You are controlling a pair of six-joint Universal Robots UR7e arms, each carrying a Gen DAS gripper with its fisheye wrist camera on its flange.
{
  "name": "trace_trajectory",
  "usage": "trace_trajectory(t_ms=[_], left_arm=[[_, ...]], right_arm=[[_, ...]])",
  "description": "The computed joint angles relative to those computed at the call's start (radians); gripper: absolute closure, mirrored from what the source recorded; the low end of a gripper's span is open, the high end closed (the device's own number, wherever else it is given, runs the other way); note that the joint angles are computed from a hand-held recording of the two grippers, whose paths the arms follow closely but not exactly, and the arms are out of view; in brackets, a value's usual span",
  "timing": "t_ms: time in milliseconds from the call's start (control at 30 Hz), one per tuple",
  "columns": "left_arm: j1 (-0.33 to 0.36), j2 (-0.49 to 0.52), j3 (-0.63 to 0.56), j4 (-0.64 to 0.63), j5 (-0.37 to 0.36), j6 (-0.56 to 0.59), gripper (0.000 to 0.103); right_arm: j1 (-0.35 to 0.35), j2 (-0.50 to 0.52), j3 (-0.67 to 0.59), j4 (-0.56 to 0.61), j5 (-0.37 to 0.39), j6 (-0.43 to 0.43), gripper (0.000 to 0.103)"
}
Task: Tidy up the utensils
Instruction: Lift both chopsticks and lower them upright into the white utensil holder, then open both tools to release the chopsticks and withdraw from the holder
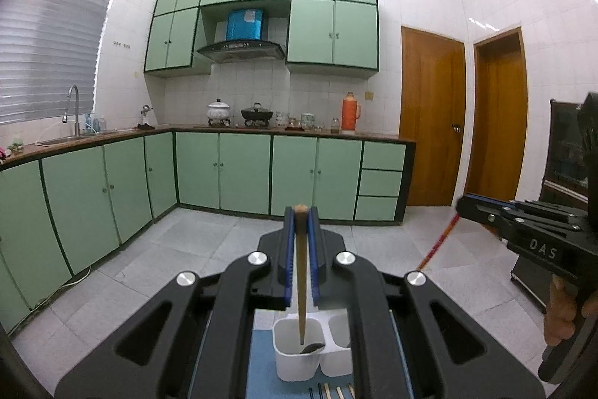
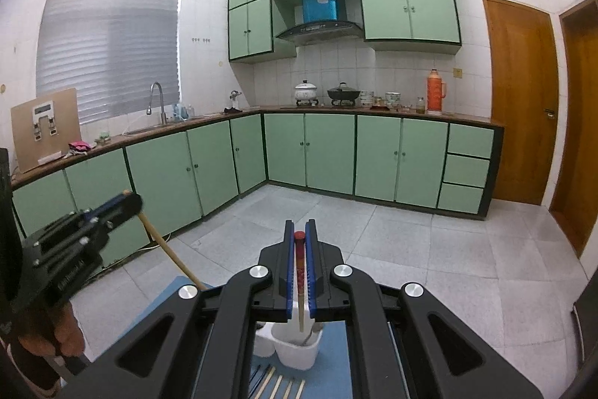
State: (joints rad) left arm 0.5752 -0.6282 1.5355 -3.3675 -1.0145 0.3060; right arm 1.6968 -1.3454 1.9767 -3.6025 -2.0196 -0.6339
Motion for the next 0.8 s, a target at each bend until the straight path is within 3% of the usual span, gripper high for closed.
trace_trajectory(t_ms=[300, 433, 500, 533, 567, 600, 633, 667, 733, 800], left_arm=[[0.067, 0.114, -0.13, 0.085, -0.032, 0.011, 0.097], [0.085, 0.128, -0.131, 0.125, -0.037, -0.003, 0.096], [0.093, 0.129, -0.127, 0.145, -0.035, -0.024, 0.094], [0.097, 0.126, -0.121, 0.152, -0.036, -0.029, 0.087], [0.098, 0.123, -0.115, 0.154, -0.034, -0.032, 0.07], [0.099, 0.116, -0.101, 0.148, -0.026, -0.037, 0.062], [0.1, 0.113, -0.095, 0.14, -0.027, -0.039, 0.056], [0.1, 0.105, -0.08, 0.128, -0.029, -0.043, 0.054], [0.098, 0.079, -0.039, 0.111, -0.03, -0.047, 0.045], [0.093, 0.054, 0.008, 0.075, -0.021, -0.045, 0.037]], right_arm=[[-0.097, 0.071, -0.033, 0.048, 0.059, 0.045, 0.098], [-0.127, 0.077, -0.019, 0.074, 0.074, 0.063, 0.097], [-0.132, 0.08, -0.014, 0.081, 0.062, 0.065, 0.097], [-0.134, 0.082, -0.009, 0.074, 0.058, 0.061, 0.096], [-0.135, 0.082, -0.005, 0.068, 0.052, 0.059, 0.089], [-0.136, 0.08, 0.005, 0.052, 0.045, 0.059, 0.074], [-0.137, 0.08, 0.016, 0.027, 0.039, 0.057, 0.066], [-0.137, 0.076, 0.033, -0.006, 0.031, 0.053, 0.059], [-0.138, 0.067, 0.054, -0.027, 0.022, 0.049, 0.058], [-0.135, 0.059, 0.099, -0.102, 0.0, 0.038, 0.043]])
